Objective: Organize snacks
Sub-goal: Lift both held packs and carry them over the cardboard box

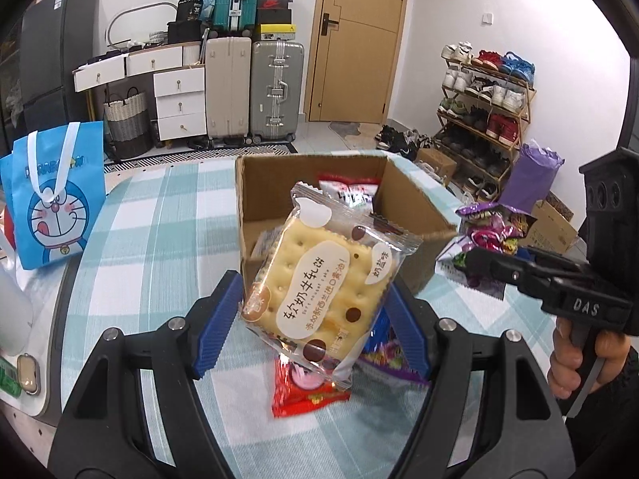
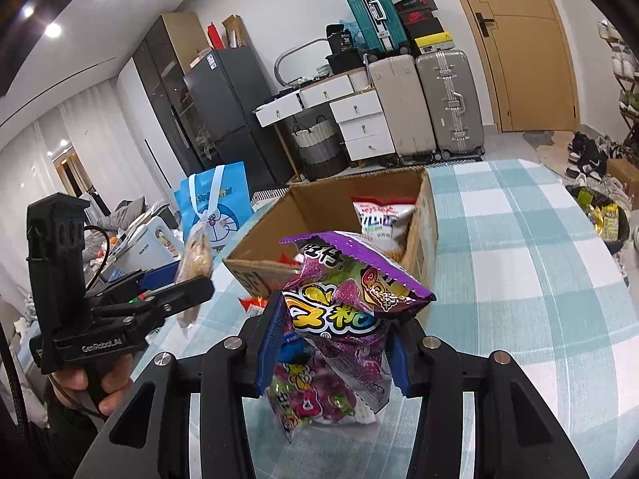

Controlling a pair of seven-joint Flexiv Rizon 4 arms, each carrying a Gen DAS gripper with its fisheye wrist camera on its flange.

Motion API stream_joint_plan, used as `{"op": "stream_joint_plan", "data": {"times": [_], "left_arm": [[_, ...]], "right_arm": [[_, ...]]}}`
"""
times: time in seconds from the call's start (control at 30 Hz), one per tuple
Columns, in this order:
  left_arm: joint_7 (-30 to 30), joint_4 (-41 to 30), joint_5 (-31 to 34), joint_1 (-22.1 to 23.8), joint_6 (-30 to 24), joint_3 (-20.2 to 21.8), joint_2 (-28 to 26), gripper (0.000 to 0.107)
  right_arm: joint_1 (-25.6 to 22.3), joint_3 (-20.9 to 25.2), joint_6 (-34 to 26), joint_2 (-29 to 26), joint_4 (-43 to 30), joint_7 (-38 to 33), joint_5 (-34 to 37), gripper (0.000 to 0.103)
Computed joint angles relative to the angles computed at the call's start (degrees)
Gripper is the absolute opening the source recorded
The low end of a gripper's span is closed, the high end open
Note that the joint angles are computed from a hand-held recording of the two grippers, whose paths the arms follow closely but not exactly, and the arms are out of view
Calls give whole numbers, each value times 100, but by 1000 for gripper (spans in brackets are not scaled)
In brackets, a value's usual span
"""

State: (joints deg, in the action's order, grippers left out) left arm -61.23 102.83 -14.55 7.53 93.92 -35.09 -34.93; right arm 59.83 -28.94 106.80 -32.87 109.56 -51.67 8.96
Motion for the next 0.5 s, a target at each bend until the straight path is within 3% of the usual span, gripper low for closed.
{"op": "stream_joint_plan", "data": {"times": [0.5], "left_arm": [[-15, -1279, -339, -1106, -457, 1112, -423, 70]], "right_arm": [[-535, 234, -337, -158, -577, 255, -559, 46]]}}
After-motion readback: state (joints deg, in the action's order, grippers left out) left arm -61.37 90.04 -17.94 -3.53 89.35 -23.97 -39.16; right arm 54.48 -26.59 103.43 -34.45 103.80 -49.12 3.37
